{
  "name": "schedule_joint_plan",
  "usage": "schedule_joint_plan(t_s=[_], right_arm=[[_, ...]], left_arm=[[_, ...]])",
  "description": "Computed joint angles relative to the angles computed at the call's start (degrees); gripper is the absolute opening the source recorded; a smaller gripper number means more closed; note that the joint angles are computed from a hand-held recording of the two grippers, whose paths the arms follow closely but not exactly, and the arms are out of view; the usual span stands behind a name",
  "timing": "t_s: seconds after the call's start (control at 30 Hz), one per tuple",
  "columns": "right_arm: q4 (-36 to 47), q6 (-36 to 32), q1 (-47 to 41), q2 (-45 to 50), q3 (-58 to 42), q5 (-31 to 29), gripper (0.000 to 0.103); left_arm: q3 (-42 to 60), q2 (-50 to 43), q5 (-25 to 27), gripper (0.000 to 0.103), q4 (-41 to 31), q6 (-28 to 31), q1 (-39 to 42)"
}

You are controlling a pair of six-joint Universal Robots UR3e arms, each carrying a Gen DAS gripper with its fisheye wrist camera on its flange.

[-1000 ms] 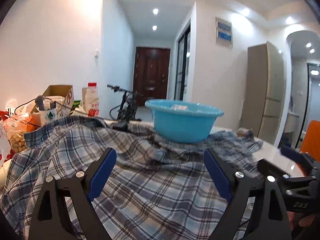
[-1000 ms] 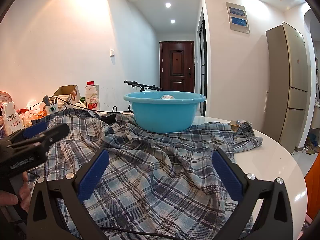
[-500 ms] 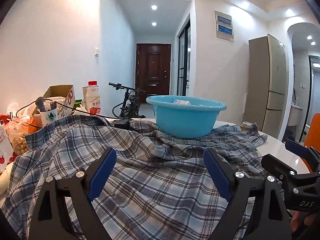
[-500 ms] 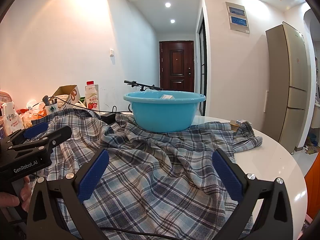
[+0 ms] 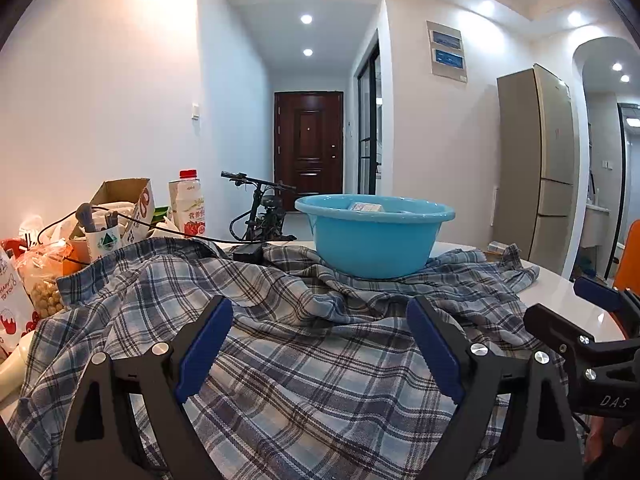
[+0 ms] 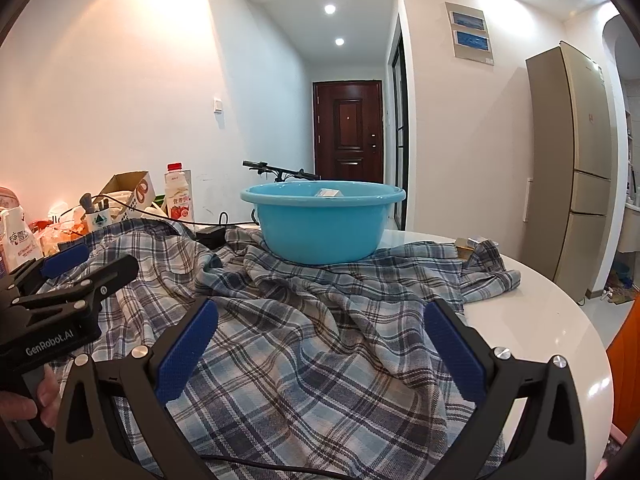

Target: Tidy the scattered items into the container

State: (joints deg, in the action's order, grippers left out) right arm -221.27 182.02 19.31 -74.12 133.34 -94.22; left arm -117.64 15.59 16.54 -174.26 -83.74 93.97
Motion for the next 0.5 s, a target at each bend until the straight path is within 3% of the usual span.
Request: schedule_joint_plan(t_s=[0.5], right_arm=[[0.15, 0.01, -0.18, 0.03, -0.15, 0.18, 0.103]], left_arm=[[3.03, -1.54, 1.15, 0.091, -6.95, 8.04, 1.17]])
